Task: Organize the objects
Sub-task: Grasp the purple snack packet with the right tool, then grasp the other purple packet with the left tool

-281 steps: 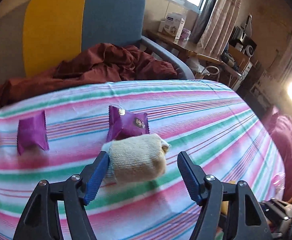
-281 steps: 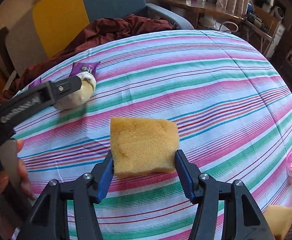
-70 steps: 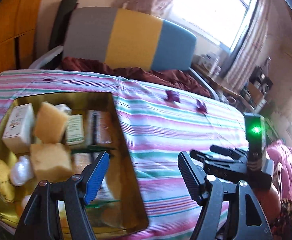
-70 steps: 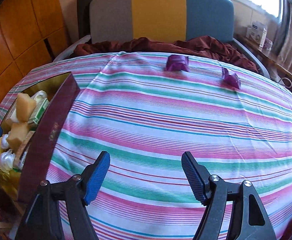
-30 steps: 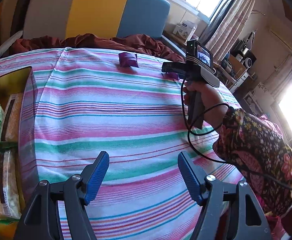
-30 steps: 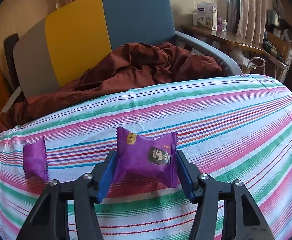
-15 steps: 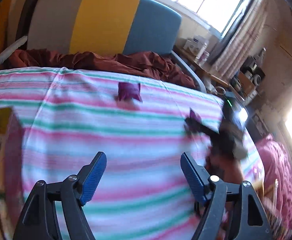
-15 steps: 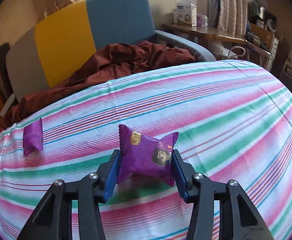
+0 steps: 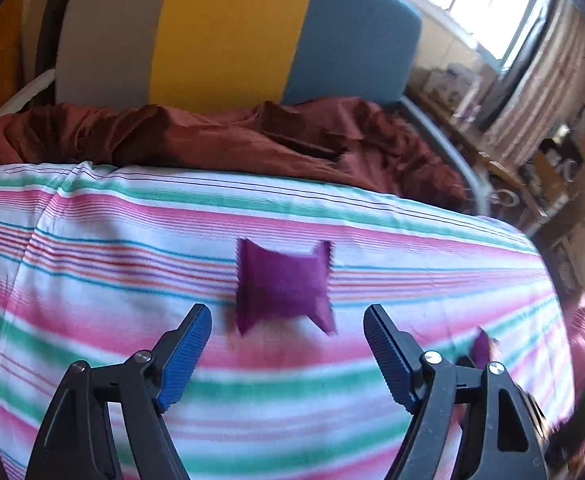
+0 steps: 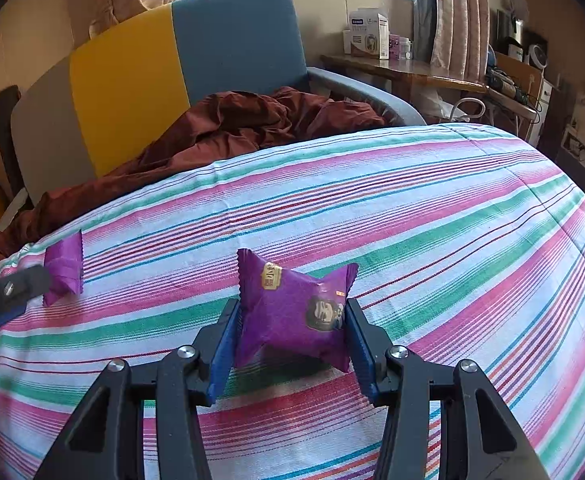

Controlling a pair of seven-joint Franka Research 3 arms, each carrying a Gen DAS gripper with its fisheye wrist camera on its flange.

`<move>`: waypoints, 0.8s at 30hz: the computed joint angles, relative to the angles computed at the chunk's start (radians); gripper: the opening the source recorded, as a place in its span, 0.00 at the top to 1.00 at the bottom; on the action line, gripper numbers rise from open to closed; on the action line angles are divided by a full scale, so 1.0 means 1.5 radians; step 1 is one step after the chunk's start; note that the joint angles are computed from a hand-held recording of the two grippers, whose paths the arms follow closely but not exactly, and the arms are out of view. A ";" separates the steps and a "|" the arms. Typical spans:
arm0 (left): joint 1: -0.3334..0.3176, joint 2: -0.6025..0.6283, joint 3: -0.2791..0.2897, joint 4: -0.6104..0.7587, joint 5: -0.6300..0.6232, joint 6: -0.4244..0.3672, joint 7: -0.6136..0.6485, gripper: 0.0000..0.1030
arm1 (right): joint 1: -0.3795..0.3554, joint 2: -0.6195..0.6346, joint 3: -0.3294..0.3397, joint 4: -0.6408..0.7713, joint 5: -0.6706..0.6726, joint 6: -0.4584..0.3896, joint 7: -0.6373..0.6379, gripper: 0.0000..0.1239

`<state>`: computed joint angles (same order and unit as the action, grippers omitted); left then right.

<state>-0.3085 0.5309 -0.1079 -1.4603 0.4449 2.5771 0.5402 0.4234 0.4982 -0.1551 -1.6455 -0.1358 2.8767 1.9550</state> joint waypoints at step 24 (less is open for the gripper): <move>-0.087 -0.012 0.099 -0.038 0.246 0.064 -0.105 0.50 | 0.033 0.008 -0.035 0.012 -0.067 -0.017 0.039 0.58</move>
